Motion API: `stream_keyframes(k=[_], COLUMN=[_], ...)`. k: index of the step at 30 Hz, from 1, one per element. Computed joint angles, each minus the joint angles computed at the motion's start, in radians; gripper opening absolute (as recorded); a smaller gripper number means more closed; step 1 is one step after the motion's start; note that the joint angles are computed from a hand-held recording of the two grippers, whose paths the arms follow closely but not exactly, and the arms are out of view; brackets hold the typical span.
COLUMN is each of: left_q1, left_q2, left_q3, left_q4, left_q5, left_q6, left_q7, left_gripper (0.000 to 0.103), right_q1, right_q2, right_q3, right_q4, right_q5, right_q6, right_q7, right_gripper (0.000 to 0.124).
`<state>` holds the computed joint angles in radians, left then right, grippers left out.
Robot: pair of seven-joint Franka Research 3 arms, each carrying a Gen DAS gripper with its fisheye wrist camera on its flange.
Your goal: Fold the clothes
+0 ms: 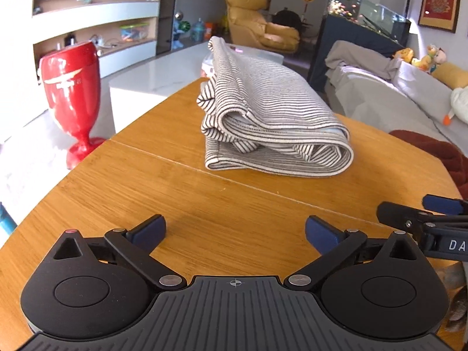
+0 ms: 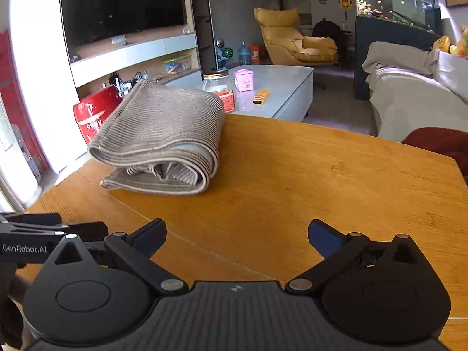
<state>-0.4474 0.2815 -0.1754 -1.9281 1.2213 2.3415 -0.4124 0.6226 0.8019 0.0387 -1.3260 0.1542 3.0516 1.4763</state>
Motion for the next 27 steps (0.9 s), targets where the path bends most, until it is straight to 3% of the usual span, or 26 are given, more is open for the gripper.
stream_keyframes(k=[3,6,8,11,14,21,27], left_q1=[-0.024,-0.043,-0.051,-0.069,-0.076,-0.082,-0.099], left_q2=[0.018,0.037,0.064,0.109,0.105,0.109,0.147], left_q3=[-0.005,-0.002,-0.006,-0.004,0.007,0.016,0.024], left_q4=[0.023,0.050,0.092,0.163,0.160,0.165,0.227], left_q5=[-0.008,-0.013,-0.049,-0.103,-0.105,-0.109,-0.138], left_q6=[-0.069,-0.126,-0.175,-0.252,-0.242,-0.239,-0.296], left_q7=[-0.021,-0.065,-0.011,0.077,0.075,0.078,0.072], left_gripper=[0.103,0.103,0.103,0.103,0.103,0.103,0.103], right_q1=[0.081,0.094,0.096,0.080,0.047,0.034,0.021], right_q2=[-0.021,-0.011,-0.002,0.027,0.060,0.083,0.119], right_q3=[-0.125,-0.154,-0.163,-0.147,-0.104,-0.087,-0.073], right_q4=[-0.050,-0.041,-0.030,0.018,0.083,0.125,0.188], right_q5=[-0.028,-0.061,-0.081,-0.102,-0.111,-0.116,-0.115], right_q6=[-0.001,-0.024,-0.036,-0.045,-0.074,-0.092,-0.119], right_q7=[0.080,0.115,0.134,0.142,0.113,0.104,0.088], right_gripper=[0.103,0.103,0.103,0.103,0.103,0.103,0.103])
